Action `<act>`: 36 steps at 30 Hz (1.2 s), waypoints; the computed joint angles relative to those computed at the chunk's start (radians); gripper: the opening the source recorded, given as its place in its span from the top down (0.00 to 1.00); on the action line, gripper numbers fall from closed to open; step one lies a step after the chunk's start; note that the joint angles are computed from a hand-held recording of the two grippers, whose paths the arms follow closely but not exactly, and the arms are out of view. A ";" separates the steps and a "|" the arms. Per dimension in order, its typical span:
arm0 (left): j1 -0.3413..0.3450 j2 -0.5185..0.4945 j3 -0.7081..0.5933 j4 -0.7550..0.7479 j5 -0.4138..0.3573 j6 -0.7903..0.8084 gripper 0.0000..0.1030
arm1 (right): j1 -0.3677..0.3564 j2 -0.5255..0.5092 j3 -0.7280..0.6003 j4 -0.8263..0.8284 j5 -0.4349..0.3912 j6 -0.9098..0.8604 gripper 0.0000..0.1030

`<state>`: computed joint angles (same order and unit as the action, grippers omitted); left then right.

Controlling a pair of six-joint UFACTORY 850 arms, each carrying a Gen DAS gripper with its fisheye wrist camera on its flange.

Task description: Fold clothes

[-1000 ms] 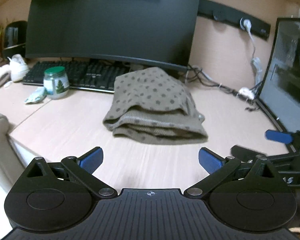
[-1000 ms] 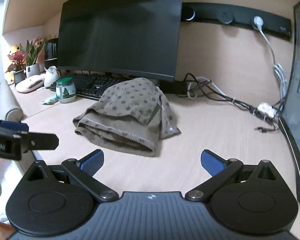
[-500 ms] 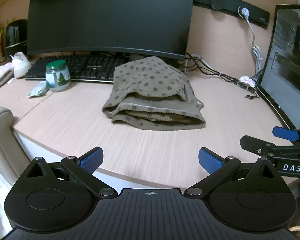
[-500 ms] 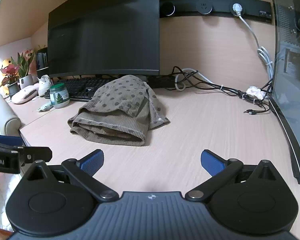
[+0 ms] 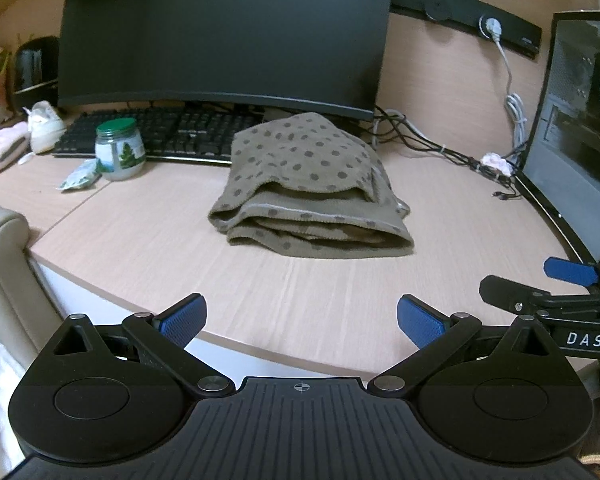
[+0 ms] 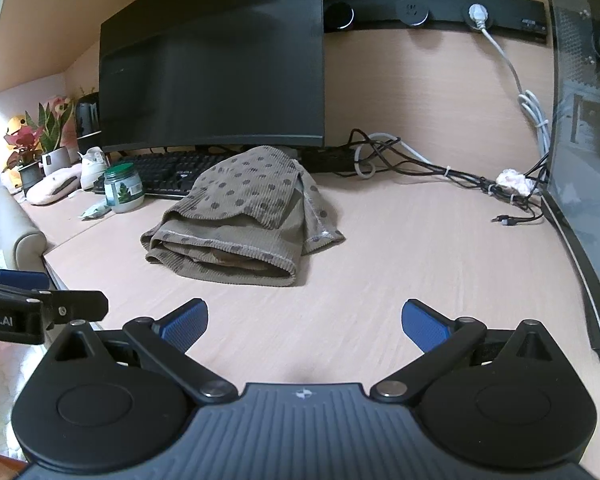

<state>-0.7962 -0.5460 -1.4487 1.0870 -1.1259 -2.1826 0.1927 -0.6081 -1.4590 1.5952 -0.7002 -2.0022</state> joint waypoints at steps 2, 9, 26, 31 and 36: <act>0.003 0.006 0.008 0.001 0.008 -0.010 0.00 | 0.001 -0.004 -0.005 -0.010 -0.006 0.012 0.00; 0.011 0.024 0.035 0.013 0.051 -0.041 0.00 | 0.013 -0.010 -0.018 -0.041 0.018 0.062 0.00; 0.012 0.050 0.076 0.008 0.064 -0.060 0.00 | 0.032 -0.005 -0.007 -0.045 0.028 0.072 0.00; 0.013 0.064 0.096 0.014 0.071 -0.073 0.00 | 0.040 -0.008 -0.011 -0.054 0.028 0.075 0.00; 0.014 0.073 0.109 0.017 0.075 -0.086 0.00 | 0.045 -0.012 -0.017 -0.065 0.026 0.082 0.00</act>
